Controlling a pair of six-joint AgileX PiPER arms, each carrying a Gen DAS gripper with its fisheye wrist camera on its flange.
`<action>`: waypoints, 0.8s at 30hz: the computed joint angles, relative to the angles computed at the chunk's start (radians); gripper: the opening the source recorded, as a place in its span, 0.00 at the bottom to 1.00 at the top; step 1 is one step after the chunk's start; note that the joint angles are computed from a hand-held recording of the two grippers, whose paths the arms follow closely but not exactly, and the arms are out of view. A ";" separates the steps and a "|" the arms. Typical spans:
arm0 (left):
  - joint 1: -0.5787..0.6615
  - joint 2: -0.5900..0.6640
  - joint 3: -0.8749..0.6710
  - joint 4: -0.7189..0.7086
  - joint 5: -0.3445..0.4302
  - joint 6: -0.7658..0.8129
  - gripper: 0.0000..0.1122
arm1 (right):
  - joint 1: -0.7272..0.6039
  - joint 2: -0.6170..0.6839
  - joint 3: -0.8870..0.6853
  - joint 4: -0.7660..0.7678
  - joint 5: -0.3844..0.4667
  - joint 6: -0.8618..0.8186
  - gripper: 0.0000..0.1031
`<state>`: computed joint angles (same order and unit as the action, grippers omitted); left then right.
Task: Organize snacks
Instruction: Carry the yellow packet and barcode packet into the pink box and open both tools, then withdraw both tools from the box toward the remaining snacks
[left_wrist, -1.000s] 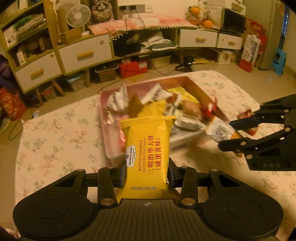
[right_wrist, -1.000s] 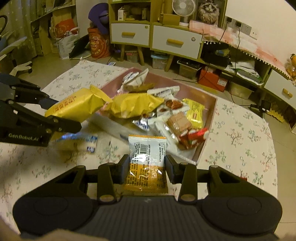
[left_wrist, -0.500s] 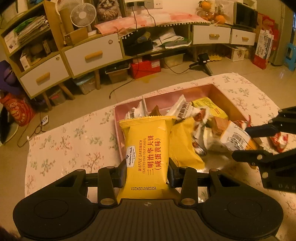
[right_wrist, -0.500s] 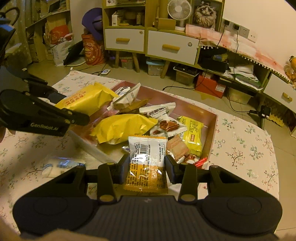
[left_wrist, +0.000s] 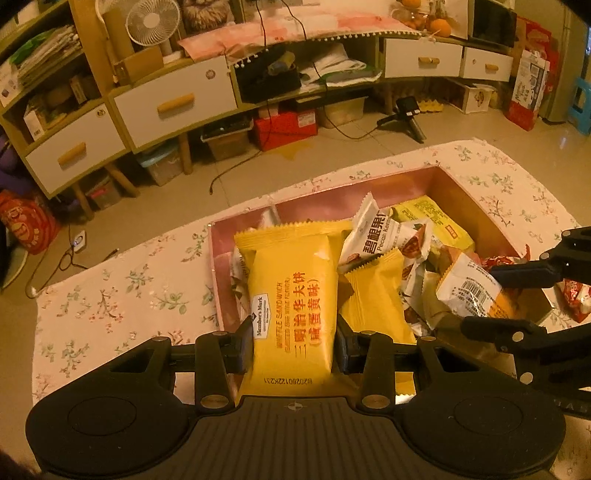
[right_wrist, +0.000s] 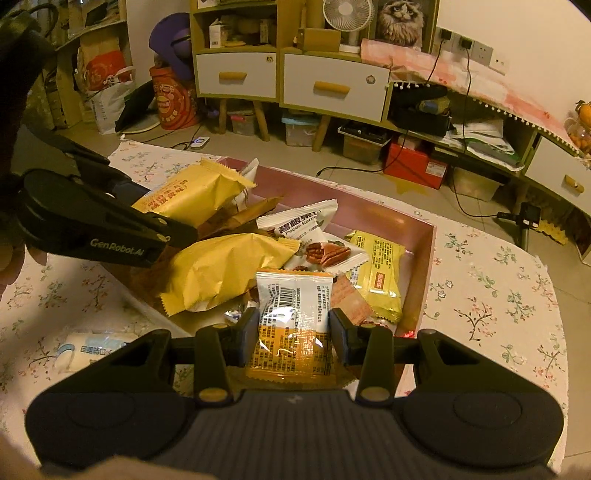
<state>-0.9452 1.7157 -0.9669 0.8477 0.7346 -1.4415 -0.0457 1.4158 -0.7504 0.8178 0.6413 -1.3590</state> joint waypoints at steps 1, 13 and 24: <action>0.005 0.004 -0.002 -0.004 -0.005 0.006 0.35 | 0.001 0.002 -0.001 -0.001 -0.001 0.001 0.37; 0.004 -0.011 0.007 0.002 -0.014 0.022 0.60 | 0.004 -0.023 0.007 -0.010 -0.023 0.015 0.66; -0.086 -0.076 0.046 0.014 0.042 -0.043 0.76 | -0.016 -0.103 0.025 -0.058 0.017 0.039 0.82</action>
<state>-1.0313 1.6398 -0.9208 0.8618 0.7766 -1.4847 -0.0618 1.3133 -0.7257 0.7603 0.6579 -1.3196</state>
